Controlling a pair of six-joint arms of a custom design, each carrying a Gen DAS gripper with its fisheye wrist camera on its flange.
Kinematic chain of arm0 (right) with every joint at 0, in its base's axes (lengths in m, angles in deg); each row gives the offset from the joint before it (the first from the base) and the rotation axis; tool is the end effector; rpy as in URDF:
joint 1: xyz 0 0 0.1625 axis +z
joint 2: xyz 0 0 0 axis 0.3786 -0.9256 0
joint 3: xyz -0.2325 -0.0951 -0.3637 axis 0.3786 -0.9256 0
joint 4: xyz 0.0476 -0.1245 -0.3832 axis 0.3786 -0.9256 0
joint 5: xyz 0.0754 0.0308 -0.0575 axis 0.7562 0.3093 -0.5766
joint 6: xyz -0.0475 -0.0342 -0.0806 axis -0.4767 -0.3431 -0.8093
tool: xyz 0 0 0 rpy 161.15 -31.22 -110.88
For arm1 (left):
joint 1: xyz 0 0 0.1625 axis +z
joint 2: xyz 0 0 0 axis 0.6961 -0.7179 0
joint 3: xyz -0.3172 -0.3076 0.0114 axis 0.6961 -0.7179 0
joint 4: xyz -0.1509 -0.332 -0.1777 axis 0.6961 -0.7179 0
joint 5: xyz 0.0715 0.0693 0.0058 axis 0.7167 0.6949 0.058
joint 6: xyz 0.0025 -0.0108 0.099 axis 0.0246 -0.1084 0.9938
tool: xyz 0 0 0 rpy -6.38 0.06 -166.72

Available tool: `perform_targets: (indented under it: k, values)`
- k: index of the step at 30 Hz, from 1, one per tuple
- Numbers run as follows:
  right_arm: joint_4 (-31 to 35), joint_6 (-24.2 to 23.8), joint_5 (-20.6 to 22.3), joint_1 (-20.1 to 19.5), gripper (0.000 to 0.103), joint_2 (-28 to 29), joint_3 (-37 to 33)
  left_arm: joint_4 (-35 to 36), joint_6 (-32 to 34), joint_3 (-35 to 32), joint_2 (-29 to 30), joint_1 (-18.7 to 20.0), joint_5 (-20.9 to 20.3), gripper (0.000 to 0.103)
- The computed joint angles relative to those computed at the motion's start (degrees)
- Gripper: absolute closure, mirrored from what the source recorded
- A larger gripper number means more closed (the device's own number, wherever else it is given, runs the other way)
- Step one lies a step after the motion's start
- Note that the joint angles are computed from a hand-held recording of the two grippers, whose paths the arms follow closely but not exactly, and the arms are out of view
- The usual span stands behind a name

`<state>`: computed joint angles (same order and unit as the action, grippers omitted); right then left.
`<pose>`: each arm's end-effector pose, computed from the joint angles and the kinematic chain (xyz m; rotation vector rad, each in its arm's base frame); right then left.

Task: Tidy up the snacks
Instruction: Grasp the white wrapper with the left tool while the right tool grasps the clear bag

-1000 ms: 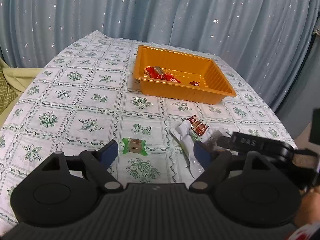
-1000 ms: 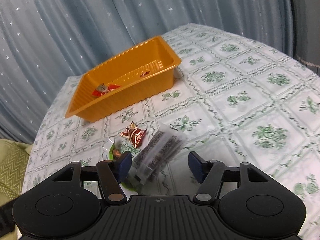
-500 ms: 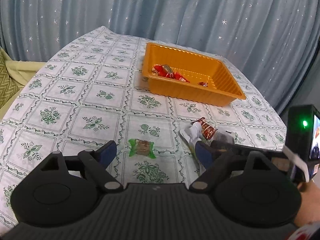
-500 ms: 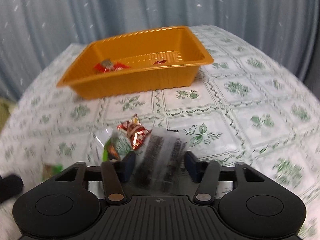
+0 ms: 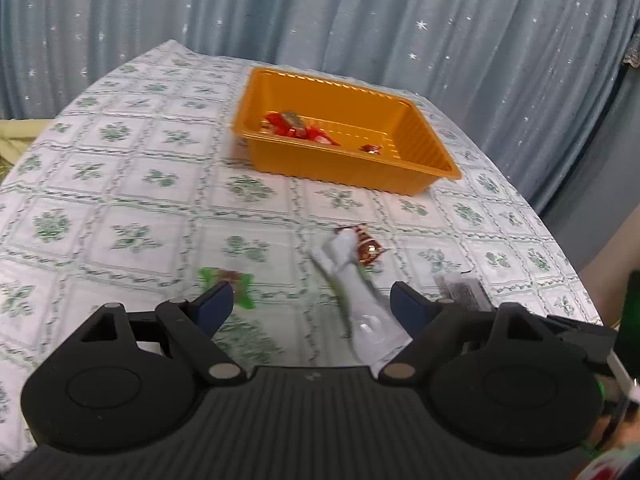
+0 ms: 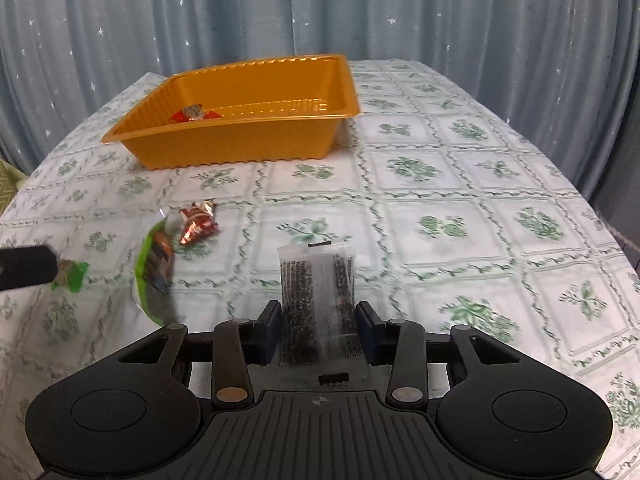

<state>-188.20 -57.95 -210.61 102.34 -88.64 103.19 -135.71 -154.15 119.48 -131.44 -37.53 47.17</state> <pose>0.2864 -0.2898 0.0132 0.6735 -2.4017 0.8277 -0.0886 -0.2242 0.2754 0.1282 2.3136 -1.1221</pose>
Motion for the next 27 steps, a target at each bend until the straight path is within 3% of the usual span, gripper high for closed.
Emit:
perform_targets:
  k: [9,13,17,27]
  values:
    - [-5.7,-2.5,1.1,-0.8,0.063,1.0,1.6,-40.3,23.2,6.0,12.8,13.6,3.1,0.036]
    - [-7.4,-3.7,1.2,-0.8,0.063,1.7,1.8,-51.5,29.6,6.7,18.5,18.0,3.0,0.05]
    - [-8.9,-4.4,1.5,-1.2,0.063,2.2,1.9,-56.9,33.1,7.0,21.6,20.4,1.8,0.063]
    - [-10.7,-4.9,1.7,-1.3,0.063,3.0,1.9,-55.2,35.8,6.9,22.8,20.2,1.2,0.069]
